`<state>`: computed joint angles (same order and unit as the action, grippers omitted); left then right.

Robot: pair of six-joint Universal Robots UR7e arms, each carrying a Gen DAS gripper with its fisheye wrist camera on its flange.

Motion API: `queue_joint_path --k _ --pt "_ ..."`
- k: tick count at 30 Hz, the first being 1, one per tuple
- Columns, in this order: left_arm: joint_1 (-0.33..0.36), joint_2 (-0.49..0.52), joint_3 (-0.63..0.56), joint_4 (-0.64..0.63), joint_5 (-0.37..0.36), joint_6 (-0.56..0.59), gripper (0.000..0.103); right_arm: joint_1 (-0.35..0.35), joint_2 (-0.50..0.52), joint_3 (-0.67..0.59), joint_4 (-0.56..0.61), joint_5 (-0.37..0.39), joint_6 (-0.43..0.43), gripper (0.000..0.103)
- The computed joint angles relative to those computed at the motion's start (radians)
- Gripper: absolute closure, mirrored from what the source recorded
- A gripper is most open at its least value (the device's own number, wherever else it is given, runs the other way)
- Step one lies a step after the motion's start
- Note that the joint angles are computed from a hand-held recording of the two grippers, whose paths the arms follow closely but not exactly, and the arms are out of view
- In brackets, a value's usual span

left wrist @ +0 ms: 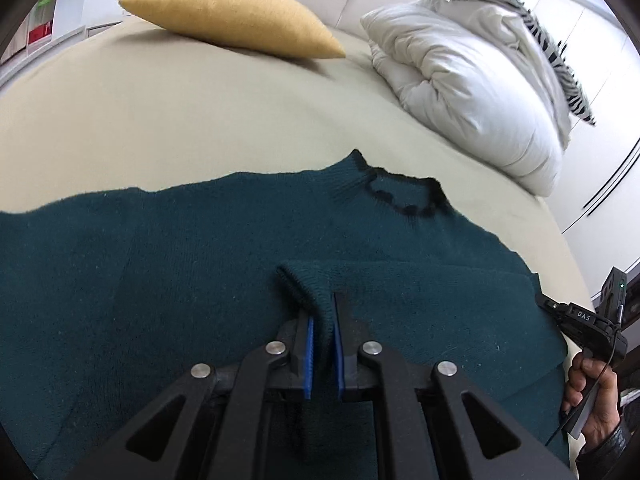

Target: Fold small clothes

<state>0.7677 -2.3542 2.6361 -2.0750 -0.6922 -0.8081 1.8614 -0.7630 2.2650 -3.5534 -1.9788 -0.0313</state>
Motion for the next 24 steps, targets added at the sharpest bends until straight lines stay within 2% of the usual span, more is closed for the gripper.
queue_joint_path --k 2,5,8,9,11,13,14,15,16,17,21,23,24 --pt "0.002 -0.015 0.004 -0.008 -0.009 0.01 0.093 -0.003 -0.018 0.017 -0.008 0.035 0.022 0.092" --pt "0.005 -0.03 0.008 -0.008 -0.016 0.013 0.09 0.008 -0.079 0.046 0.068 0.047 0.07 0.085" --pt "0.002 -0.042 0.014 -0.008 -0.018 0.006 0.09 0.023 -0.138 0.11 0.086 0.077 0.098 0.058" --pt "0.002 -0.044 0.016 -0.009 -0.019 0.005 0.09 0.03 -0.146 0.124 0.092 0.073 0.099 0.058" --pt "-0.003 -0.051 0.016 0.002 -0.02 -0.004 0.09 0.046 -0.156 0.146 0.122 0.08 0.094 0.058" --pt "-0.009 -0.052 0.011 0.022 -0.019 -0.018 0.091 0.083 -0.127 0.146 0.125 0.02 0.057 0.06" --pt "-0.016 -0.057 0.008 0.043 -0.017 -0.029 0.092 0.092 -0.119 0.149 0.118 -0.018 0.031 0.07" --pt "-0.025 -0.062 0.005 0.063 -0.014 -0.042 0.093 0.102 -0.105 0.144 0.111 -0.049 0.026 0.083" --pt "-0.036 -0.072 0.001 0.093 -0.009 -0.063 0.094 0.098 -0.105 0.145 0.111 -0.047 0.03 0.089" --pt "-0.052 -0.088 -0.003 0.13 -0.006 -0.092 0.094 0.078 -0.121 0.153 0.113 -0.003 0.042 0.093" --pt "-0.142 -0.171 -0.017 0.29 0.01 -0.214 0.095 0.108 -0.137 0.176 0.05 -0.029 0.031 0.096" --pt "-0.145 -0.183 -0.01 0.297 0.005 -0.226 0.095 0.12 -0.139 0.184 0.017 -0.033 0.031 0.096" --pt "-0.121 -0.167 0.0 0.263 -0.001 -0.203 0.094 0.115 -0.138 0.185 0.013 -0.027 0.036 0.096"
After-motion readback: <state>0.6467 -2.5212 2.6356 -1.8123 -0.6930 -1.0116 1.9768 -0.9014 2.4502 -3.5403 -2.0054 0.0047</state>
